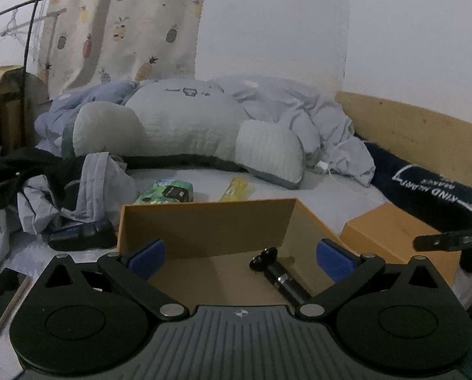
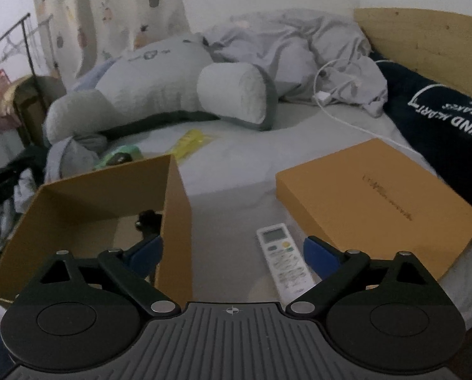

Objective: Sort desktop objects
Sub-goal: 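Move the right gripper back toward the white remote beside the orange box, then grasp the white air-conditioner remote with the right gripper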

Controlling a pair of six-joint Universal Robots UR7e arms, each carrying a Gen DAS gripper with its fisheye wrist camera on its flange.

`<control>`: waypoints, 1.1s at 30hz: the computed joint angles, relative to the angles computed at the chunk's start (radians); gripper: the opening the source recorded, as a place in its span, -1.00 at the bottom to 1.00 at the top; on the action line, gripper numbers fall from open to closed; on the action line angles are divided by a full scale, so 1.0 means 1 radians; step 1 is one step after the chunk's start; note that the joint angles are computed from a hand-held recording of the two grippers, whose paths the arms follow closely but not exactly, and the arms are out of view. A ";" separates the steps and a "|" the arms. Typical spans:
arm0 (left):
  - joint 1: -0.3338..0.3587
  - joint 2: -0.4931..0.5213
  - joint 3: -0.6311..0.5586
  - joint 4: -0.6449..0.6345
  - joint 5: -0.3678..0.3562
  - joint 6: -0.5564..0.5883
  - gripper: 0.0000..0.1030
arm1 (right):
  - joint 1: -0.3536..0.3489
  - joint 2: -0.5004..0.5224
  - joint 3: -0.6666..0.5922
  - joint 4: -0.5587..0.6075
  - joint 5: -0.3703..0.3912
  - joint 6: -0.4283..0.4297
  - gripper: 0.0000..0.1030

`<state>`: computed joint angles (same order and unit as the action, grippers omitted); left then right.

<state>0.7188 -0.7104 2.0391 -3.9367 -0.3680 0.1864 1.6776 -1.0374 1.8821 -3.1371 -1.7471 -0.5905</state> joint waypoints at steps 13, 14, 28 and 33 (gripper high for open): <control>0.013 0.032 -0.042 -0.081 0.013 0.100 1.00 | -0.001 0.166 -0.160 0.063 -0.144 -0.077 0.67; 0.016 0.035 -0.046 -0.082 0.016 0.106 1.00 | -0.003 0.176 -0.169 0.067 -0.151 -0.079 0.67; 0.065 0.047 -0.059 -0.008 0.006 0.039 1.00 | -0.030 0.314 -0.306 0.108 -0.238 -0.158 0.66; 0.073 0.042 -0.051 0.018 0.003 0.012 1.00 | -0.037 0.353 -0.356 0.141 -0.267 -0.177 0.59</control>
